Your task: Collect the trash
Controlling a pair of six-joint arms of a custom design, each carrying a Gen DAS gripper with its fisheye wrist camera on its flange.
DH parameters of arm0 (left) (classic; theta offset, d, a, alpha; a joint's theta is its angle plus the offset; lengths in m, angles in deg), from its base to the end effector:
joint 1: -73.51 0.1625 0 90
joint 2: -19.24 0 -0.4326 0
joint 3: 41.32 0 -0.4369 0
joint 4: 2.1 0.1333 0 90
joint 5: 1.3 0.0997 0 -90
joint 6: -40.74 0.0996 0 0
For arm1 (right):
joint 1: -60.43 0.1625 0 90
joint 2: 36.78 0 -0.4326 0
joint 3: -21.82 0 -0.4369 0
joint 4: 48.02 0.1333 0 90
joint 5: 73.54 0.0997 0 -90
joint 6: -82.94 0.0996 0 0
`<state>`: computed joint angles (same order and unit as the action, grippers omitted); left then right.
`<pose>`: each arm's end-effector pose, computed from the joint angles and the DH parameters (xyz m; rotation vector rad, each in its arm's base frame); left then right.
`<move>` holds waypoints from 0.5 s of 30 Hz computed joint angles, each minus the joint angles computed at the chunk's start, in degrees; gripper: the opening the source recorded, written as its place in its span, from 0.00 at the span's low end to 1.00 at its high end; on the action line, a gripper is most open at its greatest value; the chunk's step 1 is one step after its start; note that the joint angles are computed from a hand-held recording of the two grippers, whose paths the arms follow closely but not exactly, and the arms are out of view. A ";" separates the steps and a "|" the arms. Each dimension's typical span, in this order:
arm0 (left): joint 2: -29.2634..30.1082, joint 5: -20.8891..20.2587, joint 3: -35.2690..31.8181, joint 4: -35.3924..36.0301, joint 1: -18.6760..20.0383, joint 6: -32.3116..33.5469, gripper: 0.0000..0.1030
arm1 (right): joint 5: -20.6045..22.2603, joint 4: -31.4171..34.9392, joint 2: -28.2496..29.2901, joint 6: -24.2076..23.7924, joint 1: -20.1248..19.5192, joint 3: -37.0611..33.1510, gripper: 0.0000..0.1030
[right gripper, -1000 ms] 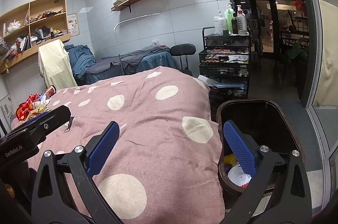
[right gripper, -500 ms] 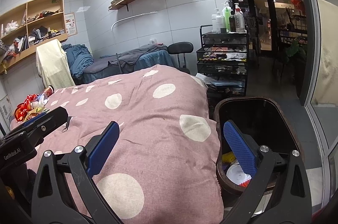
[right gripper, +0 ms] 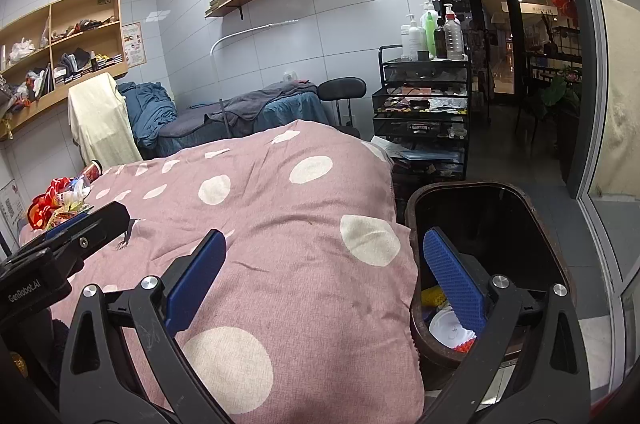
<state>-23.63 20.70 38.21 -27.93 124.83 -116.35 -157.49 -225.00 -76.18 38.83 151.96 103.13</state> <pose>-0.2522 -0.6761 0.0910 0.0543 1.8902 -1.5054 0.1651 -0.7958 0.1459 1.1168 -2.4994 1.1106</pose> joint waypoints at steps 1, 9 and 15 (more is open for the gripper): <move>0.10 -0.09 -0.21 0.20 0.02 0.00 0.95 | -0.09 0.15 0.00 0.03 0.02 -0.04 0.95; 0.50 -0.51 -0.99 1.69 0.03 -0.67 0.95 | -0.19 0.55 0.26 -0.33 0.04 -0.39 0.95; 0.96 -0.81 -2.01 3.68 0.21 -1.94 0.95 | -0.68 1.04 0.47 -0.38 0.06 -0.72 0.95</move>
<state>-22.67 19.88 36.20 -24.25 125.04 -118.29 -158.16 -223.97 -75.72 38.45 152.03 102.41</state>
